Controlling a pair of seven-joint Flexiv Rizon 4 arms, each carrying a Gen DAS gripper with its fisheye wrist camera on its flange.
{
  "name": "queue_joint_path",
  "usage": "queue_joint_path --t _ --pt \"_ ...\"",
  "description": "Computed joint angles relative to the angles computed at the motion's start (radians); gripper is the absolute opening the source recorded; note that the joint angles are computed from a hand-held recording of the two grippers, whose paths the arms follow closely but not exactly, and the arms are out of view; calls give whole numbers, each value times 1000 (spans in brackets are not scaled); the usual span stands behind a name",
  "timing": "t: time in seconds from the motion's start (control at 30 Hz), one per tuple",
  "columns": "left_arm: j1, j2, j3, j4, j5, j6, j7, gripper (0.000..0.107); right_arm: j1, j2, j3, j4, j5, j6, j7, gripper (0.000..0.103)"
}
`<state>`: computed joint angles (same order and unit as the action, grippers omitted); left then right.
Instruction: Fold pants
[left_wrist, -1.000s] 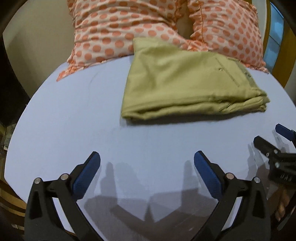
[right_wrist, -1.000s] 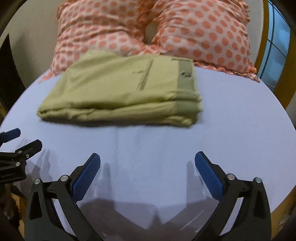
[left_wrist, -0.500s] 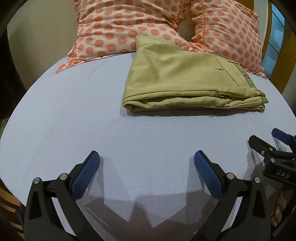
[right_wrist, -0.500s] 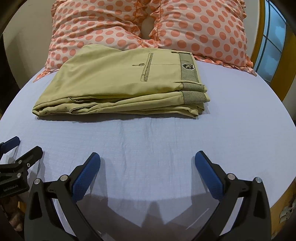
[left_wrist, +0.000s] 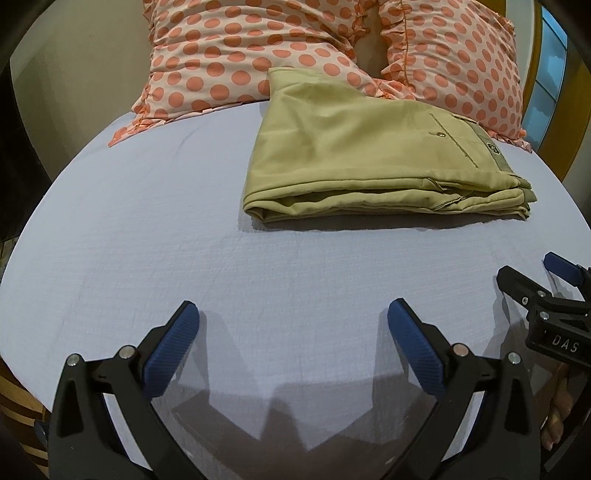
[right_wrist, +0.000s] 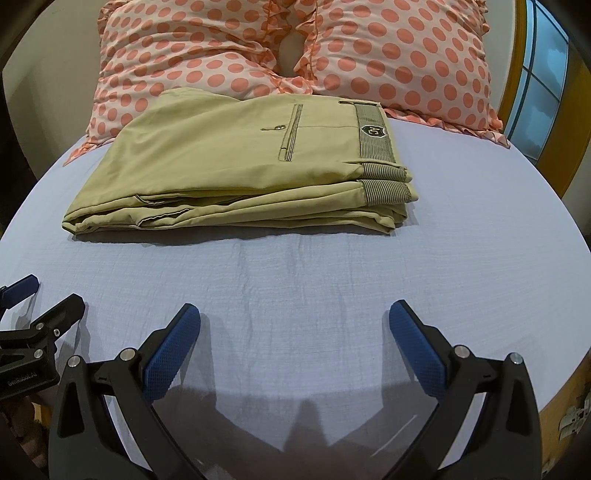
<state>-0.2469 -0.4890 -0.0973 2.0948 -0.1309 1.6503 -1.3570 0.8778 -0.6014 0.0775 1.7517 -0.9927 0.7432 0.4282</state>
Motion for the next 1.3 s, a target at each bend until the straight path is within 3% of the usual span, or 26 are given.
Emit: queue_joint_path --t 1.3 --pt "1 -2 1 -3 2 0 -1 101 -1 0 0 0 -1 0 -1 102"
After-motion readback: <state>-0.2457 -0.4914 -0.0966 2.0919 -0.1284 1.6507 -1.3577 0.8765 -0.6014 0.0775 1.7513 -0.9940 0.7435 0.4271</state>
